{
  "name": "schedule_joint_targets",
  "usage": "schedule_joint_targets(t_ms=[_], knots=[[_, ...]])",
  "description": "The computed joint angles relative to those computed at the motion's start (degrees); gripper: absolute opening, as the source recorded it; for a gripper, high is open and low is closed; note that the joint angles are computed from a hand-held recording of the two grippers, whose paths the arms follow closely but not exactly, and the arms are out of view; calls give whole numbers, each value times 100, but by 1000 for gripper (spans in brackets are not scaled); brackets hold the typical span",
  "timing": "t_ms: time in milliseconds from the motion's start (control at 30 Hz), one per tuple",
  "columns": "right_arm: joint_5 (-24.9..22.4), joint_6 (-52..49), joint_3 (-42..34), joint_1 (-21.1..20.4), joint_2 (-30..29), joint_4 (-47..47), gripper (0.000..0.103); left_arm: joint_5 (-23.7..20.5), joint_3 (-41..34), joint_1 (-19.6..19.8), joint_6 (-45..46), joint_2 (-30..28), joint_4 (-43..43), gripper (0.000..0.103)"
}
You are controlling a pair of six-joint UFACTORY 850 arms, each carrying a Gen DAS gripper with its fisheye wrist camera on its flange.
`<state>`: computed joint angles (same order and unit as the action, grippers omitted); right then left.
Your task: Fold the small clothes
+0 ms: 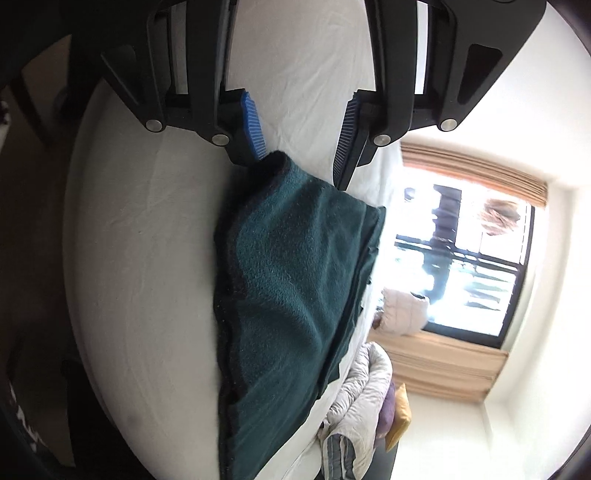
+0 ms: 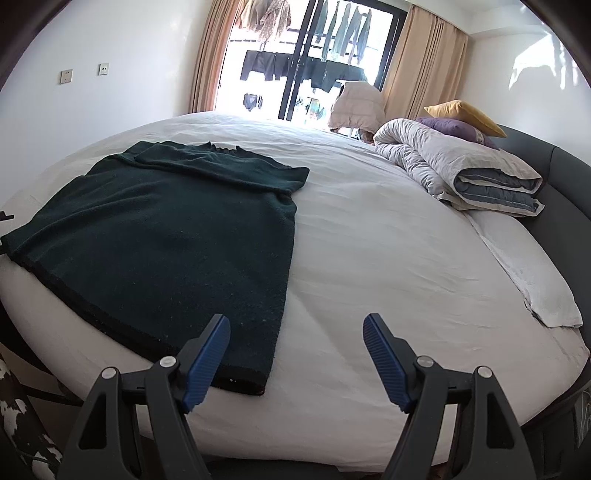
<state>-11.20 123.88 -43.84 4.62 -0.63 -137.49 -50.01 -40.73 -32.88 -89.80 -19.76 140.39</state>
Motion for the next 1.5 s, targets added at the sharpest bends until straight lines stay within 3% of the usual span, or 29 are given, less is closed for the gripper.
schedule_joint_targets(t_ms=[133,267,433,600,800,1000,1300,1500], knots=[[3,136,18,-12,20,-104,77,-583,140,-51,11,-174,247,35],[39,53,-13,6,-39,-57,74,-582,135,-91,-211,-163,239,35],[-124,-767,43,158,-10,414,73,122,-141,-149,-384,-136,243,33],[-363,-2057,263,370,155,936,73,823,-386,-152,-872,-38,-17,4],[-749,-3804,476,716,154,1450,65,1291,-564,-39,-1516,170,-208,4],[-1073,-4765,378,944,-170,1865,57,1548,-604,-18,-1836,383,-323,4],[-1766,-5008,319,1172,-645,1569,57,1834,-809,122,-2203,537,-320,4],[-2525,-5021,404,1364,-853,1279,41,1926,-838,170,-2471,559,-261,4]])
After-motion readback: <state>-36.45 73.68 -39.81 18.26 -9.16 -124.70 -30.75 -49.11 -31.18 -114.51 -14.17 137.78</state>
